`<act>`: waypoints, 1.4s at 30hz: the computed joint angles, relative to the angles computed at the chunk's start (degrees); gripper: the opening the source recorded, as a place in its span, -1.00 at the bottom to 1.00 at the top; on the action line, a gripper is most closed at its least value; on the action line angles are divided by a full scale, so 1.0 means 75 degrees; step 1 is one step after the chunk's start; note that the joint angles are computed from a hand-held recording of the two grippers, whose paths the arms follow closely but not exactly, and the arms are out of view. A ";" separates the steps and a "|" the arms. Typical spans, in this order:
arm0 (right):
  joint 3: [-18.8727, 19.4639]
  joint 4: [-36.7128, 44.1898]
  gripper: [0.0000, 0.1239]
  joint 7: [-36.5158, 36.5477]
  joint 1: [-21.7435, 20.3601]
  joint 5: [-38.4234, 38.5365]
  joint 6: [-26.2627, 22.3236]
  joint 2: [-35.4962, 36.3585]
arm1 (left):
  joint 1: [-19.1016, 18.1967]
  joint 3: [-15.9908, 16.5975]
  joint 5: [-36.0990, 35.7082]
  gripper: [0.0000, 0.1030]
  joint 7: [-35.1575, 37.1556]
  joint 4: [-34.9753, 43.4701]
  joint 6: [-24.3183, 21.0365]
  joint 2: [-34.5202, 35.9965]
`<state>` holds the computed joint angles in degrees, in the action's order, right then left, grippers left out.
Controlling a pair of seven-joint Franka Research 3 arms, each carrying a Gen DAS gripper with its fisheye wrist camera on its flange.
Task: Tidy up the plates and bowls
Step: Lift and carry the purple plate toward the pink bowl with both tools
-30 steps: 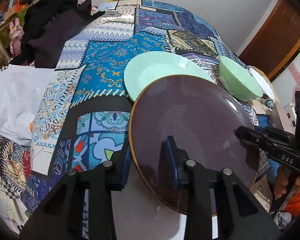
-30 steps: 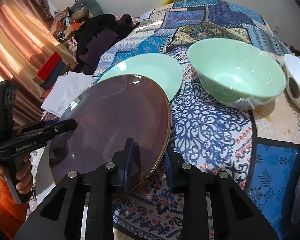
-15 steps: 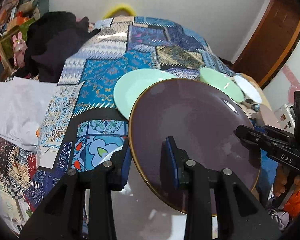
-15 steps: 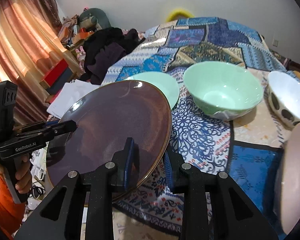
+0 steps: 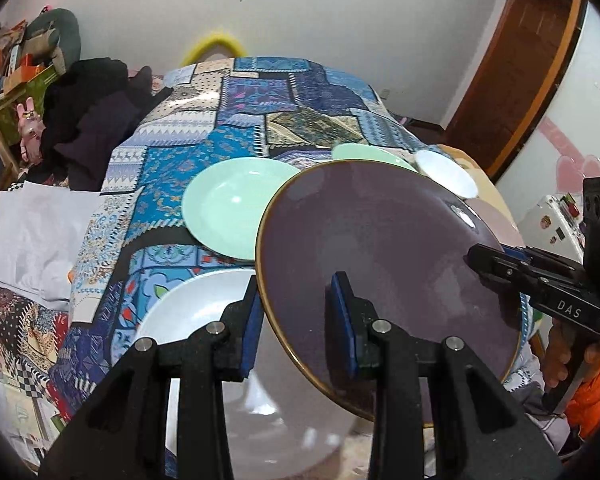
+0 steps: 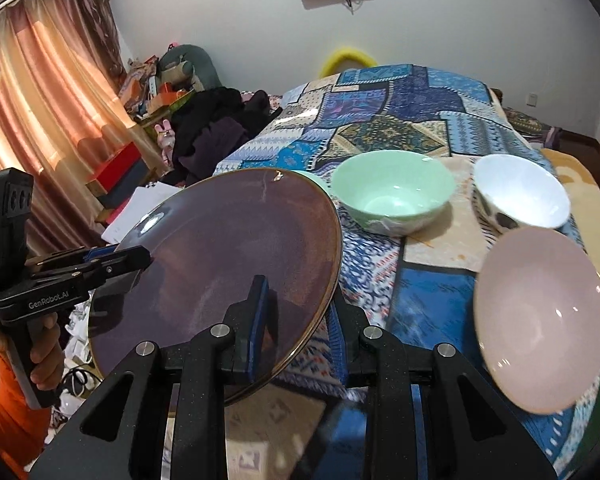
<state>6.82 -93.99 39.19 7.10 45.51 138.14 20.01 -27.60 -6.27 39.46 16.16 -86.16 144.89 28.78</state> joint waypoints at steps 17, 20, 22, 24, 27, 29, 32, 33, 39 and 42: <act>-0.0323 -0.0680 -0.59 0.0037 -0.0373 0.0005 -0.0161 -0.0280 | -0.0380 -0.0264 -0.1100 -0.36 0.1189 0.1506 -0.0583 0.1157; -0.0355 -0.0650 -0.59 0.0125 -0.0404 -0.0095 -0.0227 -0.0195 | -0.0413 -0.0283 -0.1327 -0.36 0.1434 0.1833 -0.0754 0.1415; -0.0379 -0.0557 -0.59 0.0223 -0.0436 -0.0190 -0.0312 -0.0080 | -0.0418 -0.0300 -0.1482 -0.36 0.1602 0.2015 -0.0832 0.1568; -0.0389 -0.0517 -0.59 0.0314 -0.0455 -0.0287 -0.0337 -0.0008 | -0.0418 -0.0333 -0.1670 -0.36 0.1778 0.2254 -0.0935 0.1764; -0.0394 -0.0483 -0.59 0.0405 -0.0490 -0.0408 -0.0349 0.0087 | -0.0440 -0.0330 -0.1898 -0.36 0.1973 0.2585 -0.1068 0.2026; -0.0402 -0.0391 -0.59 0.0532 -0.0505 -0.0511 -0.0405 0.0196 | -0.0450 -0.0334 -0.2057 -0.36 0.2134 0.2902 -0.1211 0.2260; -0.0403 -0.0300 -0.59 0.0662 -0.0546 -0.0624 -0.0468 0.0313 | -0.0476 -0.0323 -0.2246 -0.36 0.2352 0.3291 -0.1398 0.2533; -0.0399 -0.0294 -0.59 0.0696 -0.0554 -0.0654 -0.0473 0.0324 | -0.0482 -0.0324 -0.2307 -0.36 0.2426 0.3413 -0.1455 0.2618; -0.0386 -0.0218 -0.59 0.0870 -0.0561 -0.0843 -0.0380 0.0419 | -0.0537 -0.0271 -0.2582 -0.36 0.2853 0.4175 -0.1874 0.3105; -0.0379 -0.0180 -0.59 0.0945 -0.0548 -0.0923 -0.0286 0.0465 | -0.0618 -0.0177 -0.2605 -0.36 0.2935 0.4499 -0.2048 0.3304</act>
